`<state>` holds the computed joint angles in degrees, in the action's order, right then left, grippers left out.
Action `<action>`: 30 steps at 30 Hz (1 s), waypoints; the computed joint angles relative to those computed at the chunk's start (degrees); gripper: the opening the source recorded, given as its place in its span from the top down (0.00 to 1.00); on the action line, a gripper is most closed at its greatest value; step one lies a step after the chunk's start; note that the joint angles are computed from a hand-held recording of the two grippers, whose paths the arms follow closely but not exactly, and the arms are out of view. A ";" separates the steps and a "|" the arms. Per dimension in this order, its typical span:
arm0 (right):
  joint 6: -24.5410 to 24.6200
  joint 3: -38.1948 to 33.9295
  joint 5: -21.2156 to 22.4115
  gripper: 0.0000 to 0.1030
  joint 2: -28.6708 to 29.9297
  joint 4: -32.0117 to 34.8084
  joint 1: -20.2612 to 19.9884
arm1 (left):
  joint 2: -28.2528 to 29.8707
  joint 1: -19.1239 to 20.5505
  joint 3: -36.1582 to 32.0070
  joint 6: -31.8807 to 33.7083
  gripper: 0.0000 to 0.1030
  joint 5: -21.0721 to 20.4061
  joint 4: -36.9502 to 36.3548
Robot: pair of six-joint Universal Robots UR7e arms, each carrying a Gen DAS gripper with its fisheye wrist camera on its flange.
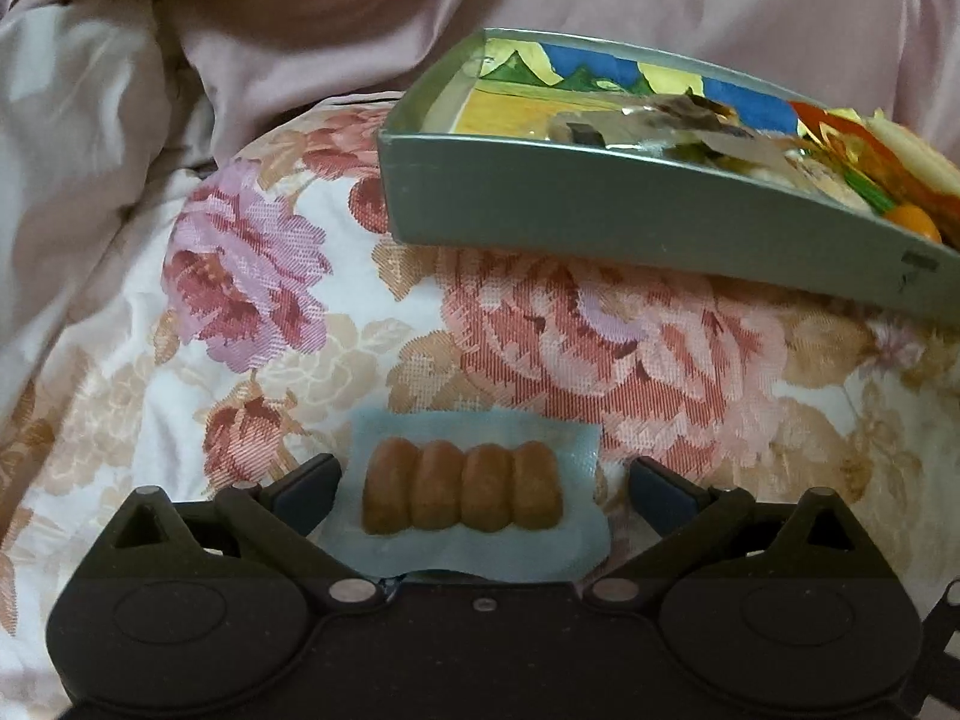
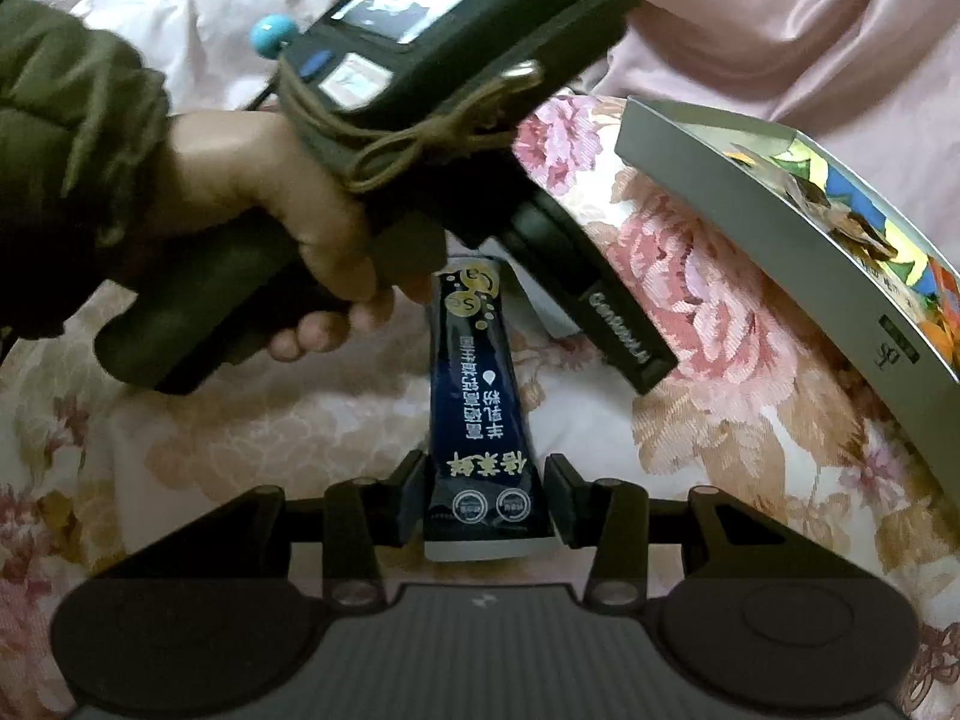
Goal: Organize snacks
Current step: 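Grasp the blue stick sachet with the right tool while the left tool grasps the sausage packet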
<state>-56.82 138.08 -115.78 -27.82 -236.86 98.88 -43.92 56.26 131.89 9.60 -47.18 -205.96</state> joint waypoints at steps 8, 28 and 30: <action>-0.92 0.23 -0.26 0.54 1.07 -1.52 0.65 | -0.49 -0.11 0.94 -0.16 0.13 -0.27 -0.63; 2.76 2.67 -0.88 0.54 -1.62 0.71 -0.35 | -8.04 -0.08 6.83 -4.39 0.13 5.62 2.92; 2.96 2.80 -1.25 0.54 -1.56 0.66 -0.21 | -10.03 0.53 8.27 -5.48 0.13 4.67 3.28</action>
<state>-53.86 140.88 -117.03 -29.39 -236.20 98.68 -53.95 56.79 140.17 4.12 -42.51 -202.68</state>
